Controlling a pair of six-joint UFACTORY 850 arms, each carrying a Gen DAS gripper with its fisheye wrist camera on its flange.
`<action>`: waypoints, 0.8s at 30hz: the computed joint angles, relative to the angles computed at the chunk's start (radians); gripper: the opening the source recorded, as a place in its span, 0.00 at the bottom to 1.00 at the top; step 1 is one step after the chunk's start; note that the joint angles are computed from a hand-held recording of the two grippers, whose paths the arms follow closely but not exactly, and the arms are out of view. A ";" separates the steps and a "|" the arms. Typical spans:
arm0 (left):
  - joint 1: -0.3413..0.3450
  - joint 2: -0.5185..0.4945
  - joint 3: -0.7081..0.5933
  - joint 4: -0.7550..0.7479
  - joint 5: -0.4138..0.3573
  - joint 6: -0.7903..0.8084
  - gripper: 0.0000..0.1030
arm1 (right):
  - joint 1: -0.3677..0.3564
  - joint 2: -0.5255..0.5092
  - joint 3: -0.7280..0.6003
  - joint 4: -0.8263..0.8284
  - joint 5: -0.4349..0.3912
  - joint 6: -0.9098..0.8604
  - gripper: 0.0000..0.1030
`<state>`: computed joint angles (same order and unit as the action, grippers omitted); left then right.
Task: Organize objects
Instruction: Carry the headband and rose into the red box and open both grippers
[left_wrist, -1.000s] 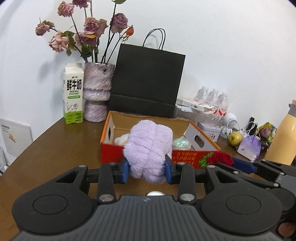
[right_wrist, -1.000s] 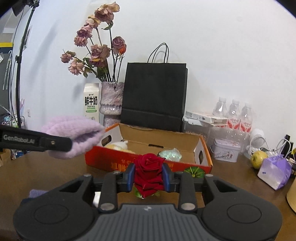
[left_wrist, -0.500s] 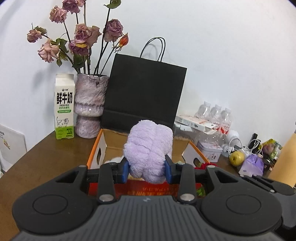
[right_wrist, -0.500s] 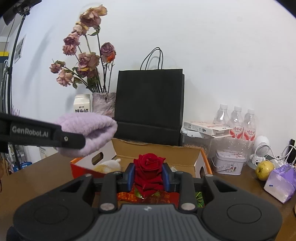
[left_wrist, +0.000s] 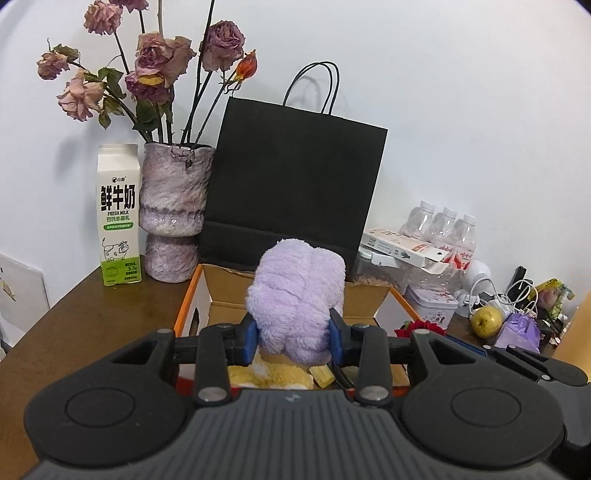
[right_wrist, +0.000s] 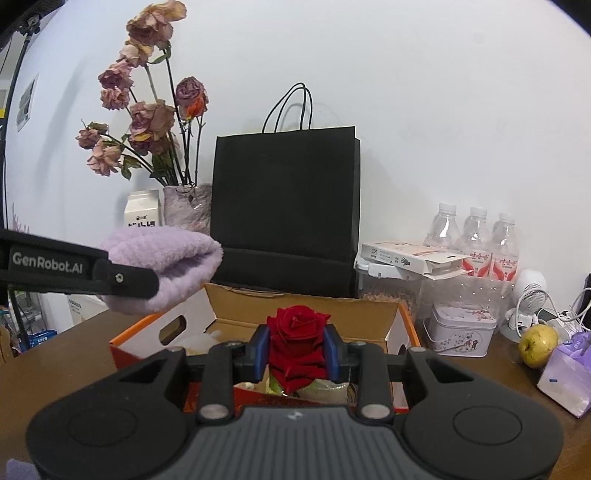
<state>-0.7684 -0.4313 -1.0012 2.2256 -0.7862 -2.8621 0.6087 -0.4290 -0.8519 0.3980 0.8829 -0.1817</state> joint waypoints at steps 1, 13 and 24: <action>0.005 -0.002 -0.004 0.006 0.006 0.003 0.36 | -0.004 -0.006 -0.009 -0.004 -0.004 0.001 0.28; 0.059 -0.056 -0.079 0.028 0.067 0.024 0.36 | -0.044 -0.085 -0.120 -0.023 -0.052 -0.008 0.28; 0.107 -0.128 -0.170 0.010 0.135 0.070 0.36 | -0.074 -0.156 -0.215 -0.027 -0.112 -0.011 0.28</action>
